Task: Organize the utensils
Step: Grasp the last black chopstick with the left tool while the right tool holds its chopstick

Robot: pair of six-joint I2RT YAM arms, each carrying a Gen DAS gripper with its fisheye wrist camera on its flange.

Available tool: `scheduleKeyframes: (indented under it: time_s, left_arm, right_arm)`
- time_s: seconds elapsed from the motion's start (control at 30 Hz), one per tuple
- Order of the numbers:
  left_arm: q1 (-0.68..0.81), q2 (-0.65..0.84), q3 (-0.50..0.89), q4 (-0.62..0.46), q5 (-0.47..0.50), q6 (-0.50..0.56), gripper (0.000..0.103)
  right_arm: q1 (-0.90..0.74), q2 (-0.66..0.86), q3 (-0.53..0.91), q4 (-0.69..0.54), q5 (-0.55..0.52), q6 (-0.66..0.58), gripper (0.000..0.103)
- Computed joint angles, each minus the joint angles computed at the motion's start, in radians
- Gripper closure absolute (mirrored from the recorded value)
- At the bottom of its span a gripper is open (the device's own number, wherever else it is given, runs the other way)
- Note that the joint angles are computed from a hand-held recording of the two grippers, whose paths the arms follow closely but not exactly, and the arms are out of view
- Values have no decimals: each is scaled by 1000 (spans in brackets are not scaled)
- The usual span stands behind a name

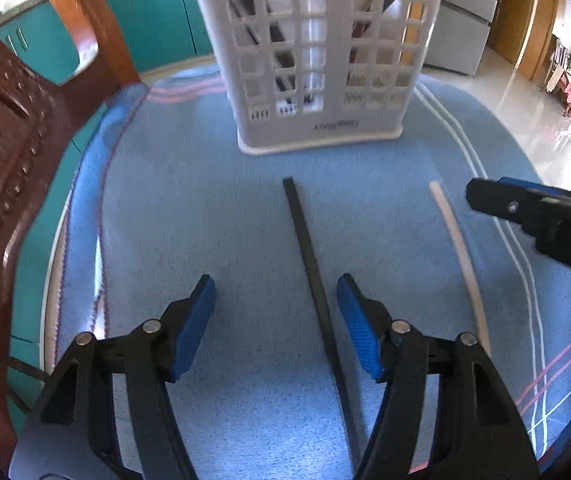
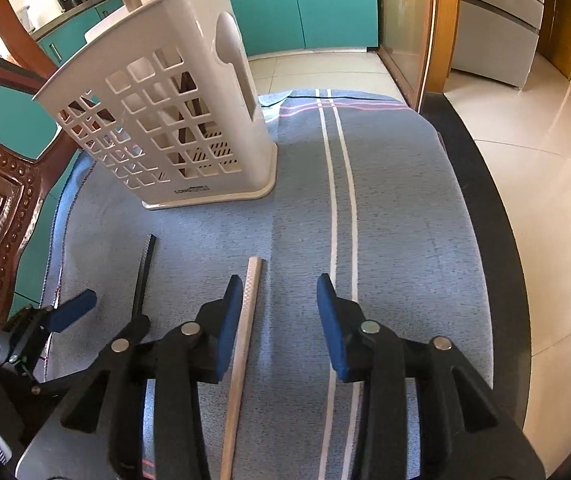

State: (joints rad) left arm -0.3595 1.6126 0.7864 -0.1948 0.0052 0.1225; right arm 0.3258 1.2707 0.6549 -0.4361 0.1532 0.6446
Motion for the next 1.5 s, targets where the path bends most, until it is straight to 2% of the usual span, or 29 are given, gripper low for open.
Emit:
scheduleKeyframes:
  time_s: [0.07, 0.13, 0.2, 0.33, 0.37, 0.53, 0.77, 0.83, 0.9, 1.07, 1.2, 1.27, 1.37, 1.5]
  left_arm:
    - [7, 8, 10, -10, 14, 0, 38]
    - [21, 12, 12, -10, 53, 6, 49]
    - [10, -15, -5, -21, 66, 9, 69]
    - [-4, -26, -14, -30, 74, 22, 85]
    - [0, -19, -4, -40, 77, 26, 92]
    - [7, -66, -29, -76, 60, 23, 96]
    - [78, -84, -21, -83, 95, 47, 96]
    - [73, -79, -17, -77, 87, 37, 93]
    - [74, -80, -13, -78, 84, 34, 84]
    - [77, -73, -2, -83, 73, 38, 73]
    - [70, -71, -14, -72, 65, 34, 66]
    - [70, -65, -12, -71, 62, 35, 65]
    - [64, -45, -10, -64, 61, 29, 65]
    - [72, -16, 9, -72, 84, -1, 89]
  right_arm:
    - [-5, -3, -2, -1, -2, -3, 65]
    - [-6, -3, -2, -3, -2, -3, 65]
    - [-6, 0, -1, -3, -1, -3, 65]
    - [-5, 3, 0, -7, 1, -4, 65]
    - [-5, 3, 0, -8, 1, -5, 65]
    - [-4, 1, -1, -8, 5, -4, 65]
    - [24, 26, 21, -27, 8, -18, 65]
    - [43, 51, 34, -33, 11, -21, 65]
    - [63, 80, 47, -40, 15, -29, 65]
    - [116, 145, 62, -37, 56, -40, 66]
    - [143, 159, 69, -25, 60, -54, 91]
    - [144, 155, 65, -12, 48, -52, 93]
    - [132, 137, 58, -8, 34, -55, 95]
    - [82, 112, 50, -17, 16, -74, 95]
